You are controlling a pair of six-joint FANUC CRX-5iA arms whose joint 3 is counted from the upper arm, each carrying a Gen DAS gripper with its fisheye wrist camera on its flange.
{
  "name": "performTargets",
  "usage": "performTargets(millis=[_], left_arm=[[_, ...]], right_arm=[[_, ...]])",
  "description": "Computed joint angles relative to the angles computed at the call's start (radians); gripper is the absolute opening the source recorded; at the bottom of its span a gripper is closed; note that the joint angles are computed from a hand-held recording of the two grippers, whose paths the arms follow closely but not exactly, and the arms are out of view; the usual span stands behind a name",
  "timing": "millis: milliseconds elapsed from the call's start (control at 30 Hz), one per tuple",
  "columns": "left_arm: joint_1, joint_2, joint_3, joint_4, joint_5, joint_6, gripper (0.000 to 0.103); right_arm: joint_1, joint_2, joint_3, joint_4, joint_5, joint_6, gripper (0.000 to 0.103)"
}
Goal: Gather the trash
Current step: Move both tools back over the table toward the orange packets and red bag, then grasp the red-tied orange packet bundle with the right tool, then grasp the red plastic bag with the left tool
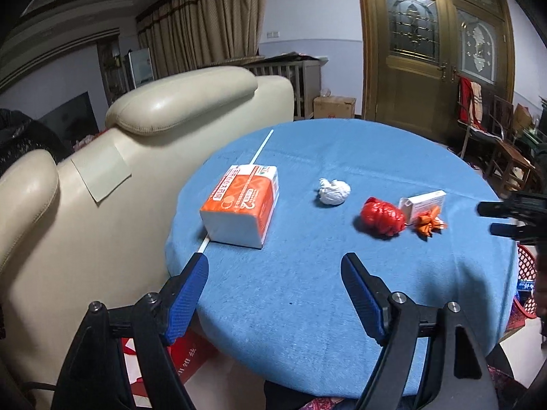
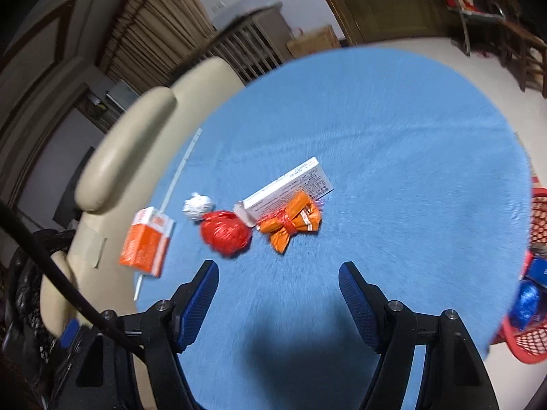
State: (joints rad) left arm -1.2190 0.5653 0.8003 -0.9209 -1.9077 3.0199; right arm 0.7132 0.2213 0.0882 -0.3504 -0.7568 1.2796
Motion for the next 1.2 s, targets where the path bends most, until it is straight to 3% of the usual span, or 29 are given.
performTargets(millis=[100, 400, 633, 667, 700, 967, 1100, 1200], left_arm=[[0.018, -0.018, -0.032, 0.019, 0.017, 0.019, 0.08], [0.066, -0.059, -0.104, 0.075, 0.076, 0.06, 0.08], [0.092, -0.068, -0.115, 0.091, 0.109, 0.05, 0.08], [0.097, -0.069, -0.116, 0.094, 0.116, 0.046, 0.08], [0.105, -0.072, -0.116, 0.097, 0.13, 0.042, 0.08], [0.205, -0.051, -0.091, 0.184, 0.306, -0.039, 0.08], [0.293, 0.012, -0.031, 0.303, 0.409, -0.08, 0.08], [0.335, 0.091, 0.067, 0.35, 0.404, -0.113, 0.08]], right_arm=[[-0.01, 0.112, 0.111, -0.03, -0.069, -0.026, 0.06], [-0.03, 0.283, 0.278, -0.068, -0.11, -0.226, 0.056], [0.048, 0.345, 0.335, 0.131, -0.137, -0.34, 0.054], [0.063, 0.353, 0.338, 0.169, -0.14, -0.335, 0.041], [0.069, 0.358, 0.344, 0.183, -0.151, -0.318, 0.038], [0.111, 0.27, 0.191, 0.297, -0.04, -0.245, 0.036], [0.104, 0.171, 0.061, 0.315, 0.06, -0.209, 0.036], [0.088, 0.096, -0.026, 0.308, 0.115, -0.186, 0.036]])
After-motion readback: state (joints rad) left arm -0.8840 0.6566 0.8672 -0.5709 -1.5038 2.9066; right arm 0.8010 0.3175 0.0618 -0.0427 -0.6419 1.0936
